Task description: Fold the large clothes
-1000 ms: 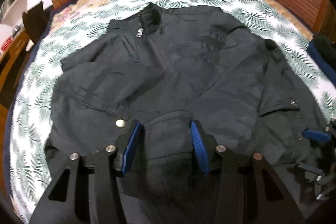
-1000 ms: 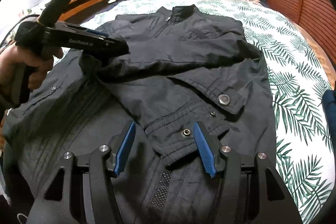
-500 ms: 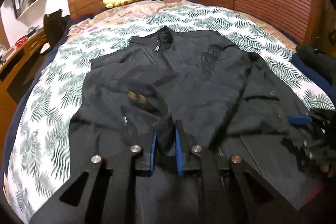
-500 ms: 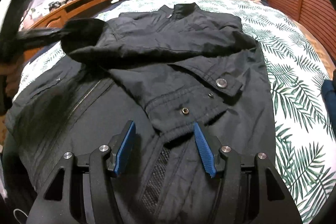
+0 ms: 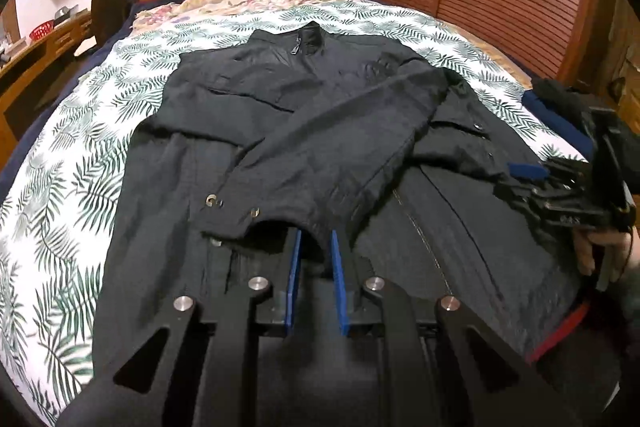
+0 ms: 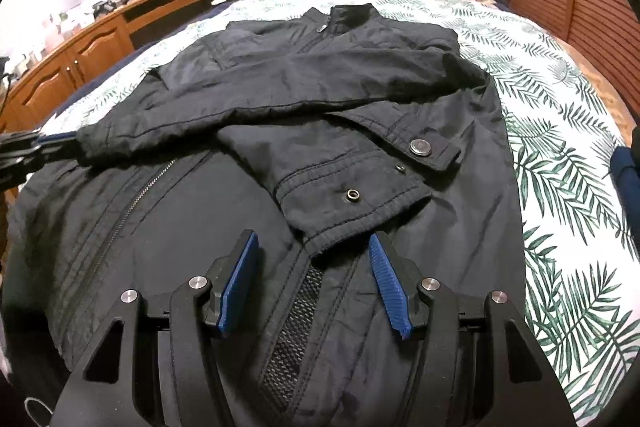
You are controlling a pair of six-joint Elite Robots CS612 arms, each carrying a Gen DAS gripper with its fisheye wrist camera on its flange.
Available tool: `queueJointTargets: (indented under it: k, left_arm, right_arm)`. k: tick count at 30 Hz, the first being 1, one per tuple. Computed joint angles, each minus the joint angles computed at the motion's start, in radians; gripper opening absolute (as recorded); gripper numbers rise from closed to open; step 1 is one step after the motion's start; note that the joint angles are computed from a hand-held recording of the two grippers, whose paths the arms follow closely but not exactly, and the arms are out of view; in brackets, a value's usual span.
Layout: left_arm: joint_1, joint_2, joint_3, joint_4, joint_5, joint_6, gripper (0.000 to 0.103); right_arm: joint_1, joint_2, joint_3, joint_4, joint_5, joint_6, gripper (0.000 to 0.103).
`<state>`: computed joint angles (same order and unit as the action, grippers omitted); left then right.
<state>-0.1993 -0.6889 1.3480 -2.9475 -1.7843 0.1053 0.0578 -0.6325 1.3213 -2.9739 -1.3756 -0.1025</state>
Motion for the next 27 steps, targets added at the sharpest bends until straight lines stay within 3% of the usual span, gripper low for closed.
queueJointTargets:
  k: [6, 10, 14, 18, 27]
  left_arm:
    - [0.03, -0.011, 0.033, -0.03, -0.048, -0.021, 0.013]
    - [0.045, -0.028, 0.071, -0.081, -0.016, -0.014, 0.014]
    - [0.059, -0.045, 0.104, -0.124, 0.011, 0.0, 0.022]
    - [0.077, -0.056, 0.121, -0.14, 0.004, 0.004, 0.03]
    - [0.114, -0.061, 0.133, -0.167, 0.002, -0.019, 0.038]
  right_arm:
    - [0.017, 0.009, -0.019, 0.012, -0.063, -0.017, 0.059]
    - [0.024, 0.007, -0.018, -0.01, -0.079, -0.023, 0.059]
    - [0.03, 0.009, -0.021, -0.059, -0.073, -0.015, 0.059]
    - [0.055, 0.024, -0.047, -0.118, -0.114, -0.026, 0.059]
    - [0.113, 0.097, -0.253, 0.033, -0.021, -0.067, 0.059]
